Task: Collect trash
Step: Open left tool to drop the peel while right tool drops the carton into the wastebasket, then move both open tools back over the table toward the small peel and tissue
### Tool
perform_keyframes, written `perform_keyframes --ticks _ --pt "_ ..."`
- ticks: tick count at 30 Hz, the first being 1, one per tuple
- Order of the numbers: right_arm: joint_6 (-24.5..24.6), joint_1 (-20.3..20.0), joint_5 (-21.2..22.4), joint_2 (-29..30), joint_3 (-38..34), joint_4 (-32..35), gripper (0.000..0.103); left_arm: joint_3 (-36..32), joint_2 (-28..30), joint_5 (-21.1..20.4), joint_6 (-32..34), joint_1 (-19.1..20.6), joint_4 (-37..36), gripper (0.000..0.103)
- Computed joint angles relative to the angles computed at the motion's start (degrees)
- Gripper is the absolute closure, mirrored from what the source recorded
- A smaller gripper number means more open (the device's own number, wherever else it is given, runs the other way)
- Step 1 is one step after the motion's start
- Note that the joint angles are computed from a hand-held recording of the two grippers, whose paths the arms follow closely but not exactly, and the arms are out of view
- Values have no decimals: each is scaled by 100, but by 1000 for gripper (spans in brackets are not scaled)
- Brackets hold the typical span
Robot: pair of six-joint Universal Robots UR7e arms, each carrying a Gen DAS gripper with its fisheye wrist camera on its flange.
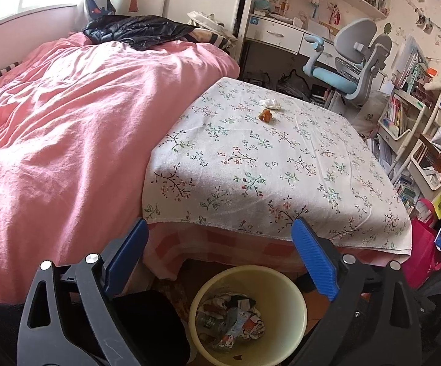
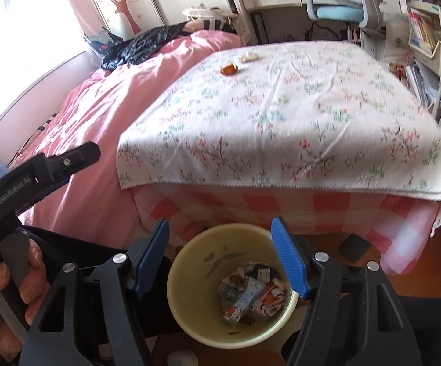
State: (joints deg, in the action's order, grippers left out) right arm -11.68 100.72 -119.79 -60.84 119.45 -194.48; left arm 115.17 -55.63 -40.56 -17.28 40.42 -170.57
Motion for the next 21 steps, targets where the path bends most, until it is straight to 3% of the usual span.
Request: perform_keyframes --ticks 8,21 --pt "-403 139 123 -27 -238 -185 33 -94 134 174 369 -52 -381 8" --pt "-1116 162 404 -36 -1090 375 31 -689 347 52 854 50 -305 8"
